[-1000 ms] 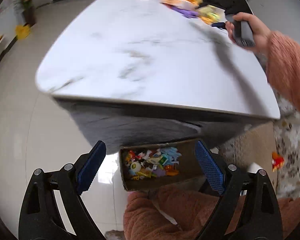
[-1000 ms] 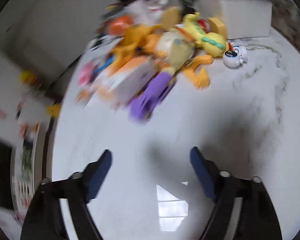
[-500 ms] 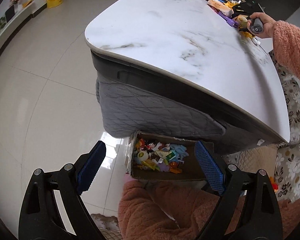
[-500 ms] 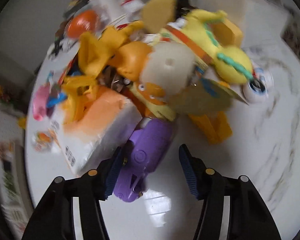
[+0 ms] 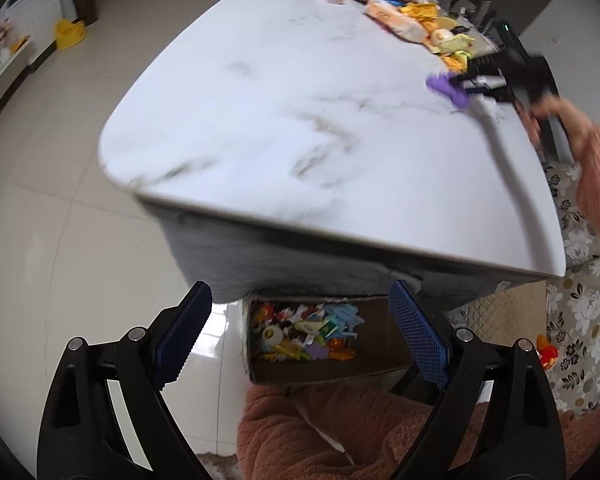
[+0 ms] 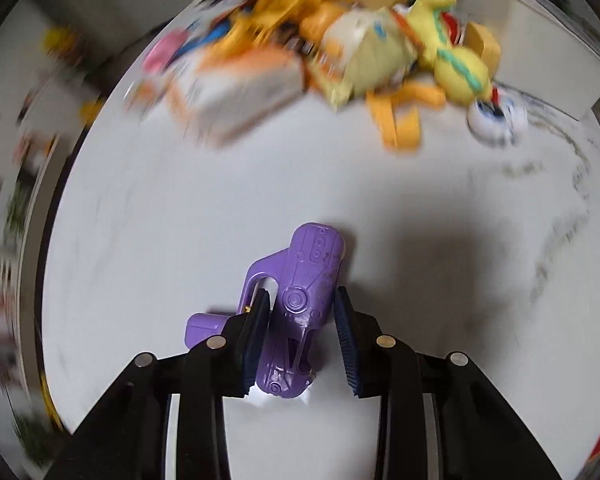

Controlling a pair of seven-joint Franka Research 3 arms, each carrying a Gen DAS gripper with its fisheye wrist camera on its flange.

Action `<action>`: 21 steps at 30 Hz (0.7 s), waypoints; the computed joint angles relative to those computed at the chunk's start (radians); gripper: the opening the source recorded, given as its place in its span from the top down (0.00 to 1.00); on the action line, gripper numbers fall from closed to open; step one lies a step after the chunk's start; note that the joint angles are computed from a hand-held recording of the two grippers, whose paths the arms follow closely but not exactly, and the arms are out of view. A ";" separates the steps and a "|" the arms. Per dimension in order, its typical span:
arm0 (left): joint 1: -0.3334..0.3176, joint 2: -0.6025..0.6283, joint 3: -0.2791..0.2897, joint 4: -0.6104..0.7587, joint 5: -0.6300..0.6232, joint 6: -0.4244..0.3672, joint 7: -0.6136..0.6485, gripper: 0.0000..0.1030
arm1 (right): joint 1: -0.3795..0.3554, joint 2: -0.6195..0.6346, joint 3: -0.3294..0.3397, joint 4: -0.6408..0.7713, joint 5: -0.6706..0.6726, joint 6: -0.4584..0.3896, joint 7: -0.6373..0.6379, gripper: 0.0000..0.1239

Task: Collect trash
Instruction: 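Grasp the purple toy gun with the right gripper, then grasp the orange SOFT tissue pack with the left gripper while the right gripper holds the purple gun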

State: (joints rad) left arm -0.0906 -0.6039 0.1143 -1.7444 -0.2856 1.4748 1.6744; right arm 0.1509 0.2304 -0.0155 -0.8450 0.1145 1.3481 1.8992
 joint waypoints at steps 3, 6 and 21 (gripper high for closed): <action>-0.017 0.031 -0.009 0.032 -0.016 0.011 0.019 0.15 | -0.004 -0.143 0.004 -0.186 0.012 0.016 -0.039 0.69; -0.031 0.061 -0.016 0.064 -0.038 0.018 0.038 0.15 | -0.005 -0.186 0.007 -0.244 0.004 0.025 -0.043 0.44; -0.025 0.102 -0.051 0.108 -0.034 0.037 0.022 0.15 | 0.067 -0.270 0.057 -0.398 -0.217 0.178 0.096 0.58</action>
State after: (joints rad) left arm -0.1154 -0.5020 0.0634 -1.6359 -0.3193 1.5113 1.6965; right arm 0.2182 -0.0397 0.0410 -1.2428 -0.1024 1.5263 1.9947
